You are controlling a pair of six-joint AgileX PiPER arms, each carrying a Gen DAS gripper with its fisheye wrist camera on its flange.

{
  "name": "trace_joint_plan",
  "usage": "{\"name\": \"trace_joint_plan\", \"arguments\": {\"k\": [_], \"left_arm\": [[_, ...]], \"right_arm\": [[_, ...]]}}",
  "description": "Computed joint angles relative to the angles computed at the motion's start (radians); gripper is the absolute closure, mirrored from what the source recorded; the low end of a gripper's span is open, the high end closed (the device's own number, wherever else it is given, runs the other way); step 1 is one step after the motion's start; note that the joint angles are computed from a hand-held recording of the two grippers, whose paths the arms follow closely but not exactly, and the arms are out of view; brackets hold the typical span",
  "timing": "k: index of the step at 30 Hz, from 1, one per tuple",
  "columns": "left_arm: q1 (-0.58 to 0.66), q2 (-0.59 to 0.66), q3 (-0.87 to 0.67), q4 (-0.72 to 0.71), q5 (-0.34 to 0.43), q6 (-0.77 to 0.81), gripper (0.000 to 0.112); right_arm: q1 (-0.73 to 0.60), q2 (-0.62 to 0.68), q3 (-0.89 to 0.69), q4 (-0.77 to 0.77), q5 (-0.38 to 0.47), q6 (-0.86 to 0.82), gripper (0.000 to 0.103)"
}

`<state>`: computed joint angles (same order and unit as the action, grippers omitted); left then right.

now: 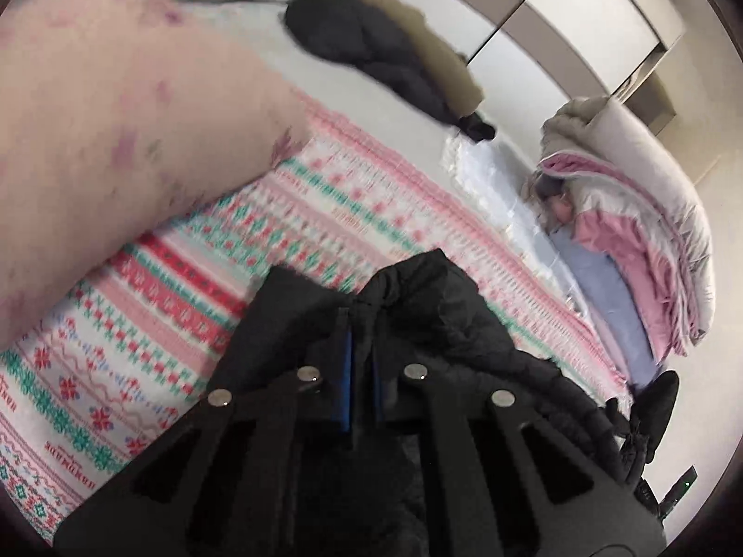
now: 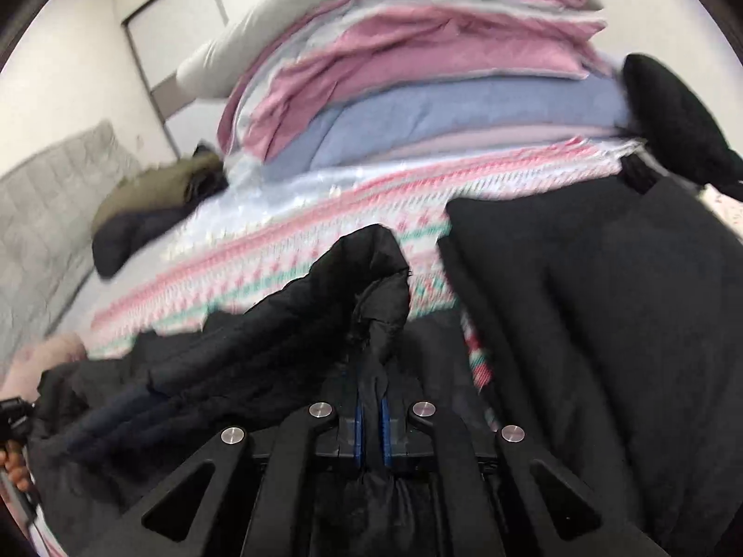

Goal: Fold large clothes
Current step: 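Lift the hem with both grippers and fold it over toward the collar, then lower the hem onto the jacket and open both grippers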

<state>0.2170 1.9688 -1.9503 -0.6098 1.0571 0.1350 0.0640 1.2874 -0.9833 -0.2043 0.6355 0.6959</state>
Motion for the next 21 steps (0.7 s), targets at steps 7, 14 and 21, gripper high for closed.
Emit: {"name": "trace_joint_plan", "arguments": {"k": [7, 14, 21], "left_arm": [[-0.089, 0.119, -0.124, 0.221, -0.006, -0.143, 0.104], [-0.042, 0.175, -0.201, 0.182, 0.084, -0.175, 0.086], [0.01, -0.017, -0.061, 0.116, 0.009, -0.105, 0.06]], "right_arm": [[-0.005, 0.115, -0.083, -0.107, 0.061, 0.207, 0.099], [0.004, 0.259, -0.146, -0.121, 0.156, 0.247, 0.082], [0.026, 0.104, -0.122, -0.106, 0.231, 0.302, 0.066]]}}
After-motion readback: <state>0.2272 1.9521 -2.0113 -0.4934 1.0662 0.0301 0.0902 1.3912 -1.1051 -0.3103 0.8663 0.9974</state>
